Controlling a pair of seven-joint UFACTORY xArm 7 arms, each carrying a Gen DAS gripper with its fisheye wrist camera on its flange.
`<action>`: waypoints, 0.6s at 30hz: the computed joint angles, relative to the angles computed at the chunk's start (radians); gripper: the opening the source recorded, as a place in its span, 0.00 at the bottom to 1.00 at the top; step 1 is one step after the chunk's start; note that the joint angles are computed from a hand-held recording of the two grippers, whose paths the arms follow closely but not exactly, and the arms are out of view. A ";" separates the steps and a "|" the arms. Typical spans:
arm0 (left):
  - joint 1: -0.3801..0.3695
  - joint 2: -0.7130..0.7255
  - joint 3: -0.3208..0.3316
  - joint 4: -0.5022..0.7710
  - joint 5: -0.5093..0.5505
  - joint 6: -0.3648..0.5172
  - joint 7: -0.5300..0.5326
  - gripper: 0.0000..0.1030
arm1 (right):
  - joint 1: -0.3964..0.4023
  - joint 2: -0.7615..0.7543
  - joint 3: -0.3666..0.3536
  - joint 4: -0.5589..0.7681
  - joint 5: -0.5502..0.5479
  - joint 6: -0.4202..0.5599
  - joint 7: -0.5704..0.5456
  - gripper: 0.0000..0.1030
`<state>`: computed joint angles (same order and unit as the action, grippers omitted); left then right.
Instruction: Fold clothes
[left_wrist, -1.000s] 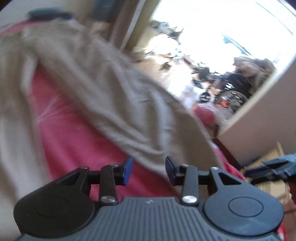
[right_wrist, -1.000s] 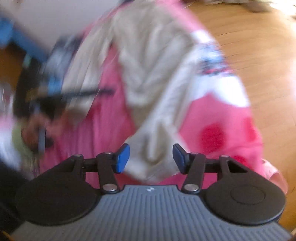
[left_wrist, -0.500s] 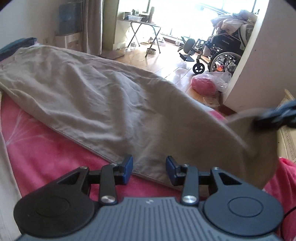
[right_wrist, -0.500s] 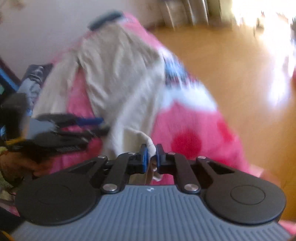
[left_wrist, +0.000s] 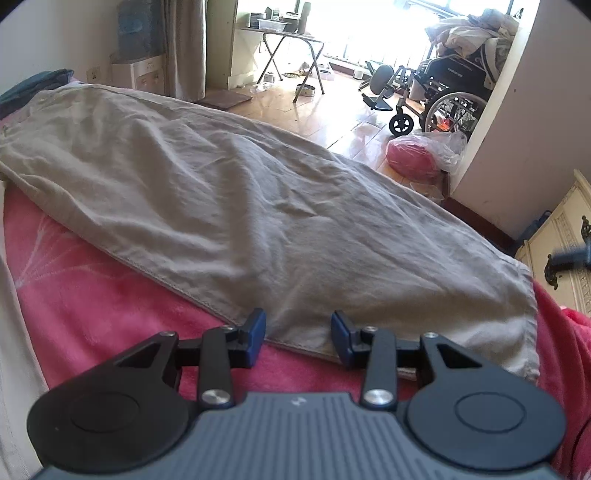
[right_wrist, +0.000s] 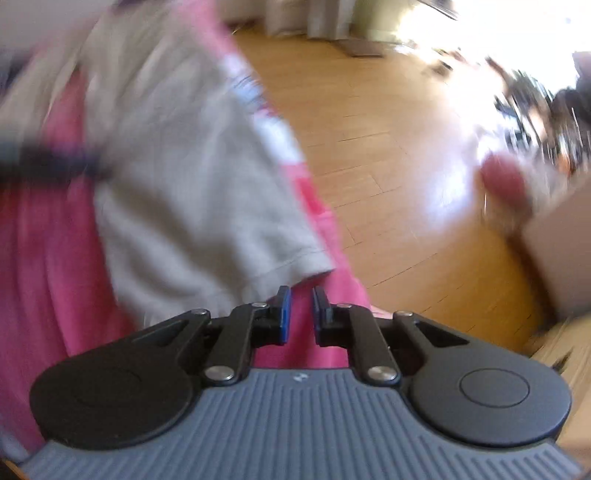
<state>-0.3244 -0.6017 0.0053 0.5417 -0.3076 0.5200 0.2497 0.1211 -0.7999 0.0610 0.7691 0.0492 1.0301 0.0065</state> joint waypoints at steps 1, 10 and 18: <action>-0.002 -0.001 0.002 -0.001 0.001 -0.001 0.005 0.40 | -0.005 0.009 -0.030 0.006 0.034 -0.032 0.019 0.13; -0.017 -0.054 0.043 -0.013 -0.045 0.039 0.014 0.40 | 0.116 0.221 -0.085 0.083 0.182 -0.268 -0.175 0.19; 0.001 -0.054 0.047 -0.018 -0.085 0.018 -0.020 0.39 | 0.170 0.481 -0.034 0.248 0.206 -0.120 -0.418 0.19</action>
